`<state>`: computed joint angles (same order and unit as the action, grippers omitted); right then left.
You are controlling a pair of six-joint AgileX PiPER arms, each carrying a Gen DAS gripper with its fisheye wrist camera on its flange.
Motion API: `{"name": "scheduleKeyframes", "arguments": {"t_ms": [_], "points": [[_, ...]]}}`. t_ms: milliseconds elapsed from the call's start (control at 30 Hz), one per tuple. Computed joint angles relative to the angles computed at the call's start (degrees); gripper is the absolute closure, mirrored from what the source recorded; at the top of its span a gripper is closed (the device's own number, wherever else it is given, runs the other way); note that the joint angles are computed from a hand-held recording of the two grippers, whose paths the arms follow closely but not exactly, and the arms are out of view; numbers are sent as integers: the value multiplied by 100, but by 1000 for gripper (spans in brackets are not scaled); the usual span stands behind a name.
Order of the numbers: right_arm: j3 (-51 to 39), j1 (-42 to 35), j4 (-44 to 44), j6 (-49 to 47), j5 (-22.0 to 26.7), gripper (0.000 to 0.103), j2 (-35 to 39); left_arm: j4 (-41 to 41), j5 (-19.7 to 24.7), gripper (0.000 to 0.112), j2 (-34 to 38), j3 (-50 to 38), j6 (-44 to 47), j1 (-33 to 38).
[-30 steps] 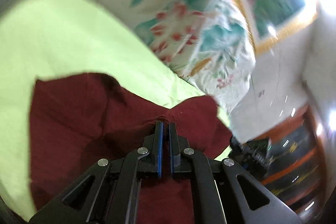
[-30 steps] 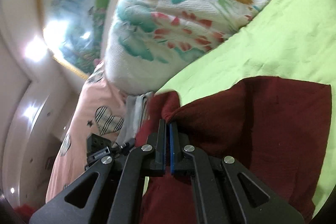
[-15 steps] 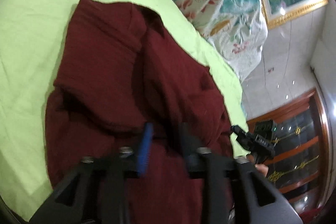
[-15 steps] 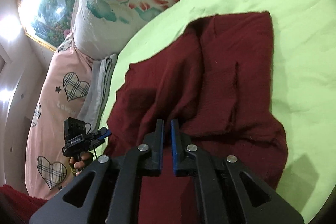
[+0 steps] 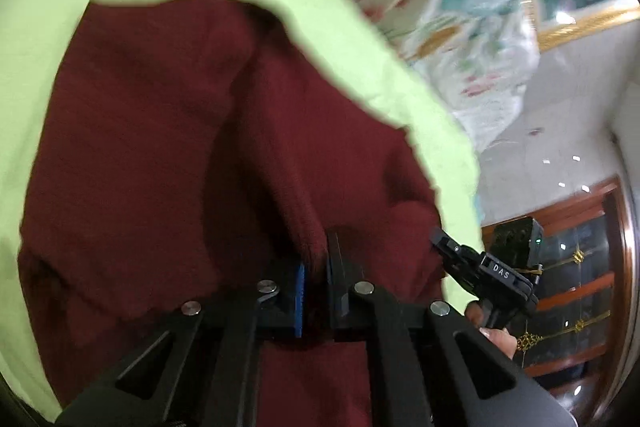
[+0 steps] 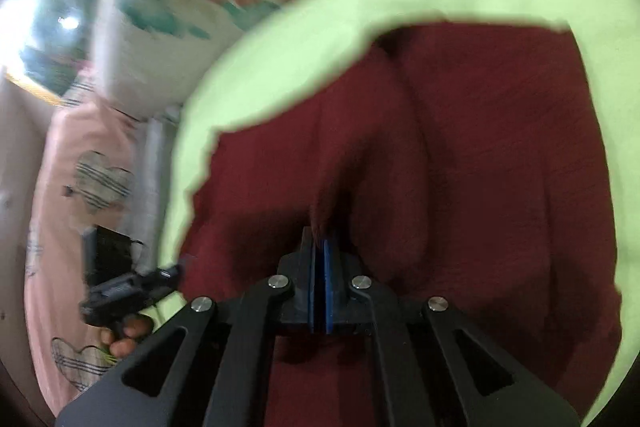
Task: Fold large clothes
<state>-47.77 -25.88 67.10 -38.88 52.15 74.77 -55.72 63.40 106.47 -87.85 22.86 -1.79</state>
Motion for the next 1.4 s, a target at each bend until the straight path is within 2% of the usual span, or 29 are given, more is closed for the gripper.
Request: {"name": "scheduleKeyframes", "arguments": {"t_ms": [67,100,133,167,333,433,533,567,633,700,767,867,933,1000,1067,1167,1233,1333,1400], "points": [[208,-772,1146,-1018,990,100,-96,-1078,35,106,-263,437,986,294],[397,-1151,1667,-1449,1436,100,-160,-1355,49,106,-353,594,1297,391],[568,-1361,1960,-1817,1652,100,-152,-1487,-4,106,-457,733,1574,455],[670,-1443,2023,-2042,1639,100,-142,-1415,-72,106,-510,803,1679,469],[736,-1376,850,-1573,868,100,32,-854,-436,106,-365,1199,1619,456],[940,-1516,839,-1777,882,100,109,-719,-709,106,-302,1348,1565,354],[1049,-1698,952,-2081,1135,100,-21,-889,-738,106,-430,1488,1794,347],[1012,-1662,819,-2020,1043,100,-128,-743,-852,106,-477,1450,1710,265],[865,-1316,251,-1475,515,100,-279,-61,-1157,106,-576,1402,1353,53],[781,-1007,-286,-957,187,100,-304,372,-1271,105,-515,1384,1021,-79],[779,-987,-414,-761,121,99,-307,375,-1341,105,-562,1502,1008,-87],[861,-1049,-570,-331,-9,96,-821,438,-1463,103,-716,1633,935,-132],[955,-1038,-494,-243,-80,96,-1428,583,-1539,103,-793,1684,815,-199],[987,-770,-288,-328,-51,96,-1654,740,-1641,102,-818,1683,652,-305],[875,-133,-435,-165,-292,96,-1548,892,-1684,101,-861,1702,515,-346],[707,695,-1698,1180,-1137,96,-999,1134,-1642,98,-911,1651,220,-380],[769,698,-2029,1585,-1352,97,-793,1132,-1574,95,-965,1665,192,-323],[1068,129,-1368,1003,-1049,96,-926,1196,-1603,91,-1175,1836,176,-279],[1207,-151,-1252,824,-726,96,-1374,1123,-1556,91,-1332,2003,270,-190]]}}
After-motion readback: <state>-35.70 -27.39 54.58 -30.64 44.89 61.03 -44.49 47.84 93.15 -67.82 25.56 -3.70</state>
